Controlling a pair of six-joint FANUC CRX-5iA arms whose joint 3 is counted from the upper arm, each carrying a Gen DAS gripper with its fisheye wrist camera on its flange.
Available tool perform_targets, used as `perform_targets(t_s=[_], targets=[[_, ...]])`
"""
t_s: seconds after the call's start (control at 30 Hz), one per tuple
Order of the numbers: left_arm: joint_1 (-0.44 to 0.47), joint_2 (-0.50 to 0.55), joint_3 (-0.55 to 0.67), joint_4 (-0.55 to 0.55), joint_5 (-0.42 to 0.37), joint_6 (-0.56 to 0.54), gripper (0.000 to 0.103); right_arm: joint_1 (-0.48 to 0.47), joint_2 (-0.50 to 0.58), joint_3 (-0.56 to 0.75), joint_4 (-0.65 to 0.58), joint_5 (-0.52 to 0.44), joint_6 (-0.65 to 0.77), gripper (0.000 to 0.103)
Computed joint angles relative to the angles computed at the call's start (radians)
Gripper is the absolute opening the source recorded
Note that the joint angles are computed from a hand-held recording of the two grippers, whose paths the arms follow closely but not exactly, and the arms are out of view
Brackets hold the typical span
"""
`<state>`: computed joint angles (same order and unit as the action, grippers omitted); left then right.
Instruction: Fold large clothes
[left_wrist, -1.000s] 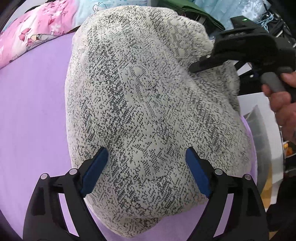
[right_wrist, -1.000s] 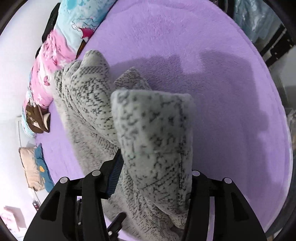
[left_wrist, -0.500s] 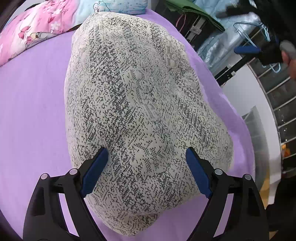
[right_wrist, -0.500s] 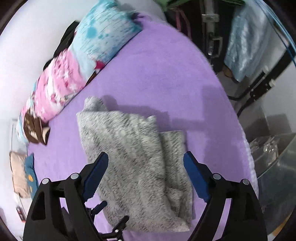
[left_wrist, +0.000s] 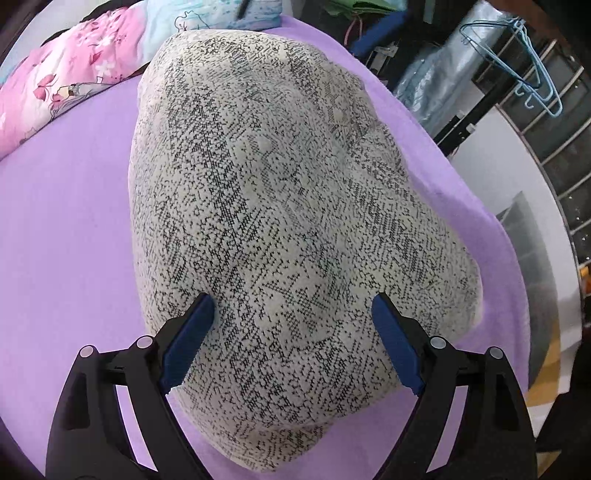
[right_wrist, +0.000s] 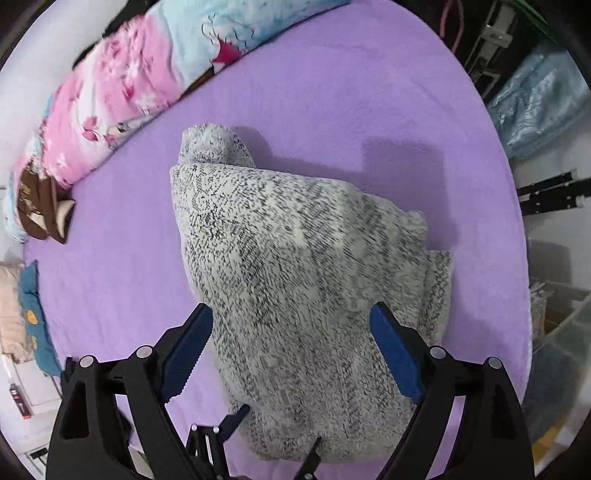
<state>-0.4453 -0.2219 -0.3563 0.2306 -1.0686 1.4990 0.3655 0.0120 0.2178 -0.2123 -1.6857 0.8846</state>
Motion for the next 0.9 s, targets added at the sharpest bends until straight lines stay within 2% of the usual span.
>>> perform_targets(t_s=[0.2, 0.5, 0.7, 0.9], targets=[[-0.025, 0.001, 0.012, -0.041, 0.002, 0.029, 0.083, 0.013, 0.071, 0.045, -0.004, -0.008, -0.005, 0.085], [-0.016, -0.006, 0.0, -0.022, 0.01, 0.018, 0.083, -0.003, 0.162, 0.09, 0.029, 0.0, -0.009, 0.085], [0.036, -0.034, -0.057, 0.073, 0.033, -0.053, 0.084, -0.031, 0.191, 0.075, -0.004, 0.025, 0.008, 0.086], [0.035, -0.042, -0.065, 0.072, 0.039, -0.059, 0.084, -0.051, 0.209, 0.043, -0.023, 0.053, 0.022, 0.088]])
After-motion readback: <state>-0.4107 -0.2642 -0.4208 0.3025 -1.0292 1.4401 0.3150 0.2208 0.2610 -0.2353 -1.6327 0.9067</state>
